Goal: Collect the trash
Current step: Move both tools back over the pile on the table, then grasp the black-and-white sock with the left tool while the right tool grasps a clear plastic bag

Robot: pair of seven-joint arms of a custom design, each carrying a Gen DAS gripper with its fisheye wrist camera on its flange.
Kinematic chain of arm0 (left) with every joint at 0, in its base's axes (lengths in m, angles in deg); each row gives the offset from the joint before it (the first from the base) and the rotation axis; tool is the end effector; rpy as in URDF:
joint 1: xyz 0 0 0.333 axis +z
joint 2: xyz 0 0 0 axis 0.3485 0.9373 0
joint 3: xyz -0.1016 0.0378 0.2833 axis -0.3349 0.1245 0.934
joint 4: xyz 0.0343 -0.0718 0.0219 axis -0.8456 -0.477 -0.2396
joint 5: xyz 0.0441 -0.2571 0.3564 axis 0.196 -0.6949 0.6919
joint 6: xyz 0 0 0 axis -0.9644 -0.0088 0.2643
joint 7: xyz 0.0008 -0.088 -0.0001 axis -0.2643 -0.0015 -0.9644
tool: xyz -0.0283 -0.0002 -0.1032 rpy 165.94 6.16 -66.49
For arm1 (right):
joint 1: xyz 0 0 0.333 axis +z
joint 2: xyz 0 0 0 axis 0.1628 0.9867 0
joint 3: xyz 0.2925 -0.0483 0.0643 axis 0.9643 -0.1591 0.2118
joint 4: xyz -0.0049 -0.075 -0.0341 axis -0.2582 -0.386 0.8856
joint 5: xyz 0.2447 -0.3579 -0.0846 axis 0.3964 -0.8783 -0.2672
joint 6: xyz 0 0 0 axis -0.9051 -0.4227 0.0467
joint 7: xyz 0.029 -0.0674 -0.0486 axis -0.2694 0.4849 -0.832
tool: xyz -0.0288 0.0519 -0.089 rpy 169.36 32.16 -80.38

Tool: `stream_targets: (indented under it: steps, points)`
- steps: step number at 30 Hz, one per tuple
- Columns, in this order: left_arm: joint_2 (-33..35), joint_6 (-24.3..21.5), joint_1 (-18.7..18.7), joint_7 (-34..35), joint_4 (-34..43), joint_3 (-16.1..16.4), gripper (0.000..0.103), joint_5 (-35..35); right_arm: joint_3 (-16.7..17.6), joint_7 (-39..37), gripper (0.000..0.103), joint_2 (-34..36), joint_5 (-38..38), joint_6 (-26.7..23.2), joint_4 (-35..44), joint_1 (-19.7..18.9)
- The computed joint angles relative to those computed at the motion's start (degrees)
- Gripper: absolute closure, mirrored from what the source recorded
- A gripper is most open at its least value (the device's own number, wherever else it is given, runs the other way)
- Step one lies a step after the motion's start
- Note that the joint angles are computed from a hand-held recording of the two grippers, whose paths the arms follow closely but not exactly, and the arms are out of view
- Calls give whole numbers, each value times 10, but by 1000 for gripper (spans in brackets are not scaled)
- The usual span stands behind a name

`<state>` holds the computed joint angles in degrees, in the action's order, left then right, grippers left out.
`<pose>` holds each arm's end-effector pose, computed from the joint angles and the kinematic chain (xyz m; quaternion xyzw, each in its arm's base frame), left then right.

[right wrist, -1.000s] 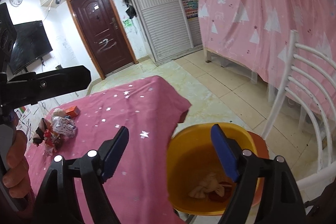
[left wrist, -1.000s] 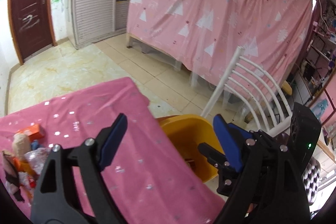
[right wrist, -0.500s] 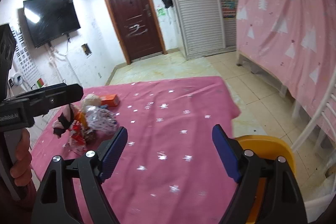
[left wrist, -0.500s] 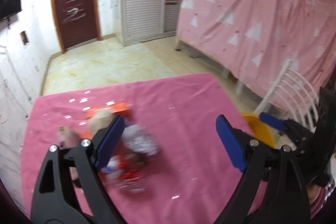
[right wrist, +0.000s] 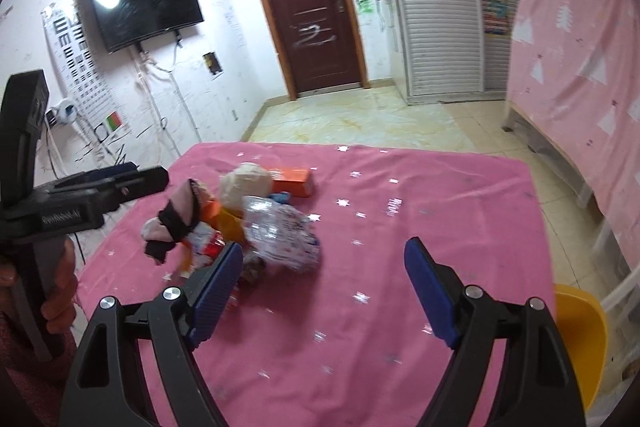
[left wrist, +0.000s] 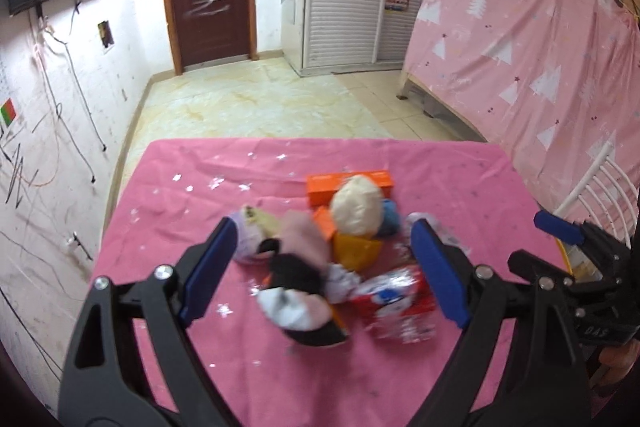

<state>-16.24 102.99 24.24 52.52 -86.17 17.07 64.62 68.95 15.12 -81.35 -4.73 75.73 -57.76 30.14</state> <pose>0.4288 -0.1799 0.4975 -0.7702 0.5039 -0.2440 0.3054 0.5651 0.2446 0.4681 -0.8323 0.3447 -0.0528 0.4309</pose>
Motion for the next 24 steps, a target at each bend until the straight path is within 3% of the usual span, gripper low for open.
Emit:
stream_targets:
  steps: [3, 10, 15, 21, 23, 24]
  points:
    - [-12, 6, -11, 12, -26, 14, 18, -11, 6, 7, 27, 12, -4, -17, 15, 4]
    - [-23, 35, -18, 41, -63, 29, 20, -39, 29, 57, 27, 45, -58, -1, 46, 12]
    - [-15, 58, -34, 87, -76, 46, 43, -79, 42, 97, 27, 66, -102, 13, 60, 15]
    - [-11, 75, -44, 130, -88, 50, 59, -124, 53, 133, 27, 87, -127, 18, 76, 8]
    - [-16, 73, -38, 131, -90, 39, 62, -124, 56, 137, 35, 90, -127, 15, 80, 5]
    - [-17, 74, -38, 133, -91, 38, 63, -128, 57, 141, 54, 92, -131, 16, 81, 4]
